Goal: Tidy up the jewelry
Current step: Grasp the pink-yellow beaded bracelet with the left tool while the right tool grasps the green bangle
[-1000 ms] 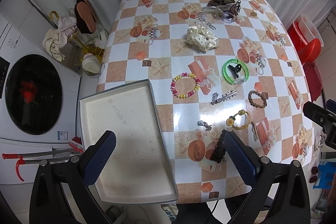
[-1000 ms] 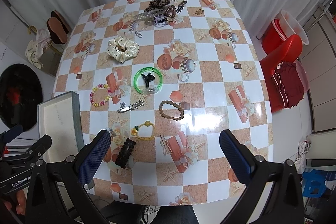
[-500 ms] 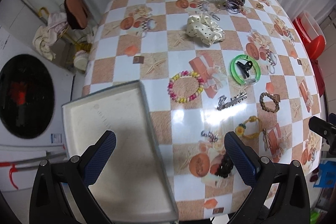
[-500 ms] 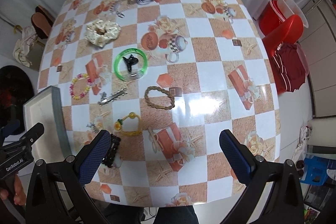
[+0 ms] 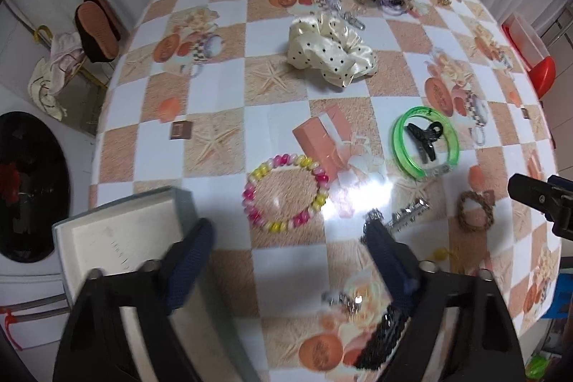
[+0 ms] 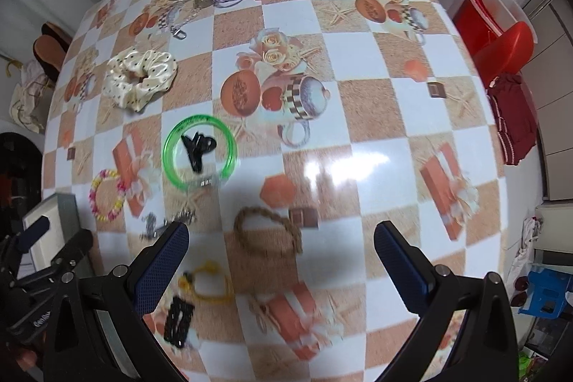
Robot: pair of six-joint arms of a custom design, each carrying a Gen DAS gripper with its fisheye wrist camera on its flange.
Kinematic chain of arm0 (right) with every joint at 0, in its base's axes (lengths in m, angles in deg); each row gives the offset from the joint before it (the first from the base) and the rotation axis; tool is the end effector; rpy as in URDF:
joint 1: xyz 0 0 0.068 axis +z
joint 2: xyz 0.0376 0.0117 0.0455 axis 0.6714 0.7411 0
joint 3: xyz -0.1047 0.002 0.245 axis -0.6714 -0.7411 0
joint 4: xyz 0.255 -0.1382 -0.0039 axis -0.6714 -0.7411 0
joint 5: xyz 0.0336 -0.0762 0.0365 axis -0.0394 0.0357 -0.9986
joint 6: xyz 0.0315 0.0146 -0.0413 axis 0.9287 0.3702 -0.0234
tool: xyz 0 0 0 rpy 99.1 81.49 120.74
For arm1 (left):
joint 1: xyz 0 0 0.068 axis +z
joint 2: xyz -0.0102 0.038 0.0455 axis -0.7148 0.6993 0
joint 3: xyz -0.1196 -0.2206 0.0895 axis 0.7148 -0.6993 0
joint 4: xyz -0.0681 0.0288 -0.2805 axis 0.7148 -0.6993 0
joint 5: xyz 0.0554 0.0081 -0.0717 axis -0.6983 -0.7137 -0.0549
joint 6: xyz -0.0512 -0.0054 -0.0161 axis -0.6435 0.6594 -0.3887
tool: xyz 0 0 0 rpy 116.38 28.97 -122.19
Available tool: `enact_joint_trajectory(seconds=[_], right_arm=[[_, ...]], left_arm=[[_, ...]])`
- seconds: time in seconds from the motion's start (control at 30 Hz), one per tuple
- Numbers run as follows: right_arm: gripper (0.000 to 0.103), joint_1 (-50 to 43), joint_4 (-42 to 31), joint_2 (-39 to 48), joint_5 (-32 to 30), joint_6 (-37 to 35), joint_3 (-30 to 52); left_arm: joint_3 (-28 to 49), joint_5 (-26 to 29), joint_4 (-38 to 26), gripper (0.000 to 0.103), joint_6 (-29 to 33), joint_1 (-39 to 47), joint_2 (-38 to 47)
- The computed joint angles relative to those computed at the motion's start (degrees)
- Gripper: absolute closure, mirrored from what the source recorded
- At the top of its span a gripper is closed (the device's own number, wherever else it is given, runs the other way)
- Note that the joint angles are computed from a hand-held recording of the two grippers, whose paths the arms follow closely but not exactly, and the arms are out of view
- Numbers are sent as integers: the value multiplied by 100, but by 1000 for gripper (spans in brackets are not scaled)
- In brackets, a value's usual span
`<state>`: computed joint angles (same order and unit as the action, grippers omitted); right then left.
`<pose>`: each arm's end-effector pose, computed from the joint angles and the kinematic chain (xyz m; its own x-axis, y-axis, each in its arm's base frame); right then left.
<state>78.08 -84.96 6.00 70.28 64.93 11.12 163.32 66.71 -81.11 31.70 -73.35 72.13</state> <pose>0.2143 0.1502 0.2781 -0.8061 0.5735 -0.1455 0.5682 0.8190 0.0801 0.2987 -0.1567 0.2427 -0.8327 0.5046 -0.2279 0.5141 0.8575 0.0200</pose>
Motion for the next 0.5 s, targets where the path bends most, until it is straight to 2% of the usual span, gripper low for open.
enact_joint_trajectory(seconds=[0.23,0.3,0.5], right_arm=[[19,-523,862,346,-306,-493,-350],[24,-625,1088,482,-386,-628,-397],[37,-808,1562,923,-520,-965,-431]], left_arm=[[-112,-74,477,17,-148,-99,500],[-110,-95,547,25,-175,-103,625],[-141,-132,788,25,-274,-139,852]])
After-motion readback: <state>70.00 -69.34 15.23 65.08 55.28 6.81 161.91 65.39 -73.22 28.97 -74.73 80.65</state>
